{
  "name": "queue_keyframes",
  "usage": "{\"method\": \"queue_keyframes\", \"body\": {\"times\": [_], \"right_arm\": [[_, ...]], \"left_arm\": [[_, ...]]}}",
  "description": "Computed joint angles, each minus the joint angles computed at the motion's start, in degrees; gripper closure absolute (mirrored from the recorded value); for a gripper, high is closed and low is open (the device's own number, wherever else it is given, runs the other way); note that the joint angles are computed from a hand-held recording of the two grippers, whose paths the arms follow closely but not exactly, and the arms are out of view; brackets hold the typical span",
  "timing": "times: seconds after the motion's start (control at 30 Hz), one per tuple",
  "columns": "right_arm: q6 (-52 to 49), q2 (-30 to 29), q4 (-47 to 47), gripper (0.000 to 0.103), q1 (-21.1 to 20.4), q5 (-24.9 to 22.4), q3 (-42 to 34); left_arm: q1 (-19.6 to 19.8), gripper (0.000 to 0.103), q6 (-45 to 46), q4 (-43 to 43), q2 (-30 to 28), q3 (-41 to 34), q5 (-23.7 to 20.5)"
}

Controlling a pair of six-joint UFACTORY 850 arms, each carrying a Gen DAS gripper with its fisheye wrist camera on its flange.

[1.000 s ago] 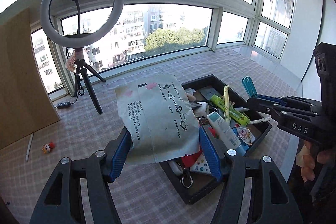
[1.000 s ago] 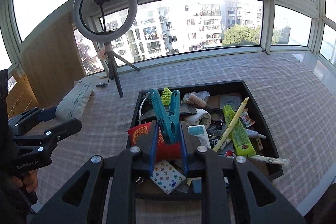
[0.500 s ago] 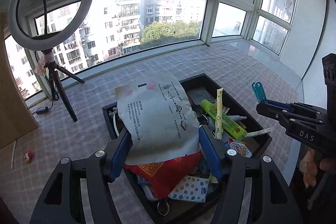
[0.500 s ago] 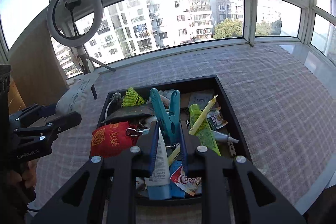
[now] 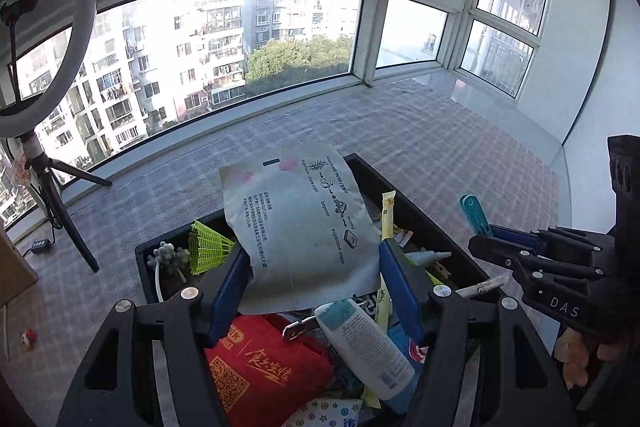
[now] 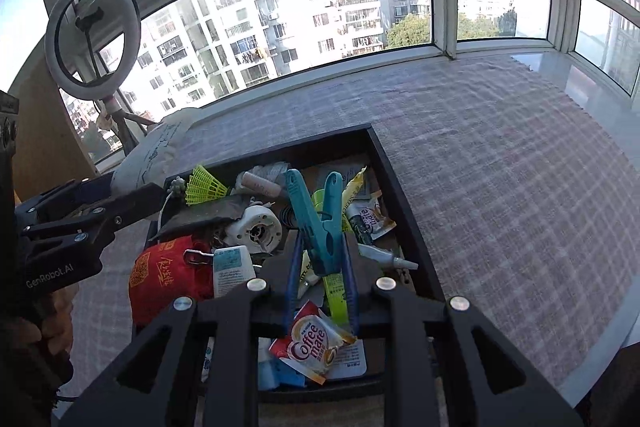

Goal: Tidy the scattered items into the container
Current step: 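Carry the clothespin and paper packet over the black tray and release both, then withdraw both tools from the tray toward the white pen and doll keychain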

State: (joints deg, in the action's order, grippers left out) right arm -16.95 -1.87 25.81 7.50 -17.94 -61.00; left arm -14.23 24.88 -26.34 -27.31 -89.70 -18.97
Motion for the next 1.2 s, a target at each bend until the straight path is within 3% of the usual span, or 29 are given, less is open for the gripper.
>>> {"method": "queue_keyframes", "body": {"times": [0.03, 0.07, 0.1, 0.13, 0.5, 0.77, 0.97, 1.2], "right_arm": [[1.8, -0.4, -1.8, 0.074, -0.2, -0.7, -0.5], [3.7, -0.7, -3.6, 0.053, -0.3, -1.3, -0.9], [6.6, -0.4, -6.2, 0.035, -0.2, -0.5, -0.6], [9.2, -0.1, -8.7, 0.033, -0.2, 0.1, -0.3], [6.9, 0.0, -6.2, 0.033, -0.5, 1.0, -0.7], [1.7, -1.2, 1.2, 0.033, 2.7, 1.5, -2.0], [11.5, -1.0, -8.8, 0.033, 9.8, 4.2, -2.2], [42.6, -2.7, -36.9, 0.033, 20.3, 5.4, -4.5]], "left_arm": [[-0.2, 0.032, -1.0, 0.5, -0.6, -0.9, -0.3], [-0.3, 0.025, -3.4, 2.4, -1.4, -1.9, -1.0], [-0.5, 0.026, -5.7, 4.3, -1.9, -2.7, -1.4], [-0.6, 0.026, -7.8, 6.3, -2.1, -2.8, -1.0], [1.2, 0.026, -10.3, 8.4, 0.4, 0.7, 0.2], [5.8, 0.026, -11.6, 10.3, 7.4, 9.5, 2.6], [13.3, 0.027, -0.1, -0.2, 13.2, 17.1, 3.3], [24.8, 0.027, 15.3, -9.9, 18.2, 22.7, 0.6]]}}
